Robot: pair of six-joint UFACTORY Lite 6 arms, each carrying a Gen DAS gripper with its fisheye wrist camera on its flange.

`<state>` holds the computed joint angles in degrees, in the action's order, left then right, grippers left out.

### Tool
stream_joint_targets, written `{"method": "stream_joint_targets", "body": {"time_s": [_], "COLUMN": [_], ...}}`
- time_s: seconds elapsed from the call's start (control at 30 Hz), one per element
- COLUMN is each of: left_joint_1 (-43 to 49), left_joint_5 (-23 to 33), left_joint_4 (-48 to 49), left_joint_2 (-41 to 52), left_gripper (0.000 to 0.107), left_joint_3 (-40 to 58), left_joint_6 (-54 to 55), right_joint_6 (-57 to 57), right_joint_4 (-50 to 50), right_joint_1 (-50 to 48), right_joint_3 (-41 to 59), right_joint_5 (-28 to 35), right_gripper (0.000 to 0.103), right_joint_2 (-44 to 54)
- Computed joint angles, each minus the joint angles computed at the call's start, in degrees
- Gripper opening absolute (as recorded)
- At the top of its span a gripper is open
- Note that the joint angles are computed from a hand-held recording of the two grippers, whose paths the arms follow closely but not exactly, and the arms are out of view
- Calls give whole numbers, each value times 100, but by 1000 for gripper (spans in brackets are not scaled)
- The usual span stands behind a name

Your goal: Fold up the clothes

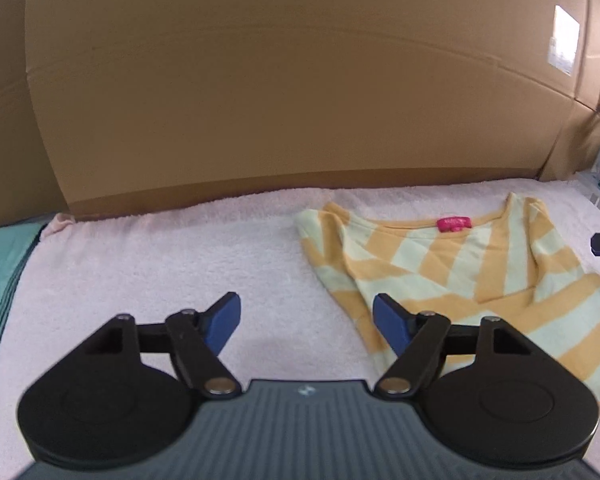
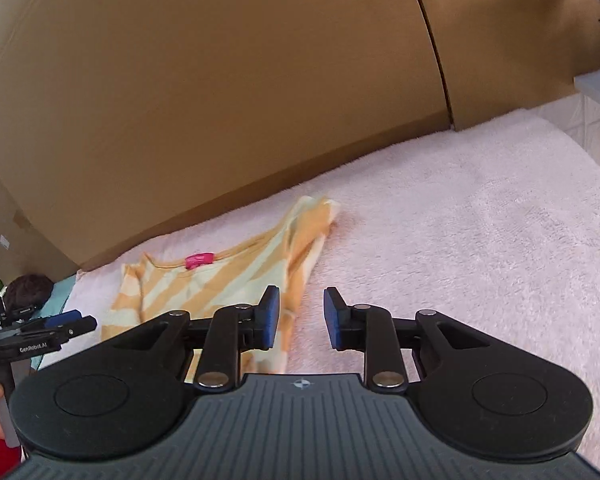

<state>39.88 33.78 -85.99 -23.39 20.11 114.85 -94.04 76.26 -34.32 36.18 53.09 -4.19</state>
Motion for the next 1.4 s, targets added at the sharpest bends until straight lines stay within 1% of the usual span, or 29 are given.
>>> {"method": "stream_joint_targets", "body": {"time_s": [0.07,0.1,0.13,0.17,0.23,0.3,0.4,0.43,0.5,0.63,0.73,0.77,0.8,0.83,0.87,0.9,0.93,0.97,1.03,1.07,1.1,1.13,1.2,1.27,1.3,1.33,1.37,1.4], "left_joint_1": [-87,-65,12,93,208,223,35,2,28,514,1007,1053,1015,972,811,551,282,22,-311,-351,-359,-366,-304,-230,-272,-372,-470,-450], "left_joint_5": [17,130,328,532,863,1145,1280,1305,1360,1648,2526,2704,2781,2856,2724,2450,2199,1946,1519,1442,1398,1354,1415,1484,1359,1144,922,941], "left_joint_4": [-108,-13,122,228,185,174,114,105,149,348,848,927,954,979,925,791,663,555,46,-101,-136,-172,-197,-208,-440,-819,-1045,-1050], "left_joint_2": [799,1167,1461,1710,2013,2329,2739,2817,2871,2675,2522,2411,2245,2075,1910,1832,1892,2048,2145,2117,2131,2145,2270,2394,2404,2388,2479,2673], "left_gripper": [73,74,75,79,84,85,90,94,94,94,94,94,94,94,91,88,82,73,62,58,57,56,57,61,62,68,66,68], "left_joint_3": [478,722,916,1077,1221,1397,1693,1754,1815,1781,1839,1767,1623,1480,1299,1148,1094,1123,1059,1029,1052,1075,1170,1286,1262,1189,1241,1395], "left_joint_6": [195,176,137,121,336,539,769,806,792,727,260,225,269,307,381,463,494,448,720,843,862,880,911,989,1262,1664,1826,1747], "right_joint_6": [259,406,465,525,608,565,670,774,826,568,218,-42,-298,-448,-596,-625,-627,-604,-495,-471,-445,-396,-230,77,214,302,394,433], "right_joint_4": [-259,-397,-529,-658,-786,-718,-570,-520,-538,-550,-411,-313,-220,-198,-186,-241,-329,-390,-306,-170,-36,99,411,792,853,873,891,909], "right_joint_1": [15,22,-39,-94,-131,-92,-12,34,38,-13,-5,39,81,62,42,61,108,190,521,650,775,790,821,834,826,836,846,827], "right_joint_3": [494,752,945,1142,1395,1597,1918,2014,2002,1719,1328,1144,973,903,843,855,952,1017,1190,1303,1424,1640,2098,2448,2638,2746,2857,2839], "right_joint_5": [147,230,458,684,1055,1268,1471,1489,1486,1350,1108,1041,989,1178,1377,1661,1814,1890,1491,1290,1096,1091,1126,1109,1125,1100,1075,1053], "right_gripper": [29,29,30,30,32,32,32,32,32,32,33,33,30,24,23,23,22,21,21,21,18,14,12,10,3,0,0,0], "right_joint_2": [630,937,1167,1396,1749,2067,2518,2628,2569,2228,1764,1558,1360,1306,1262,1314,1438,1514,1697,1859,2025,2309,2879,3314,3516,3637,3758,3735]}}
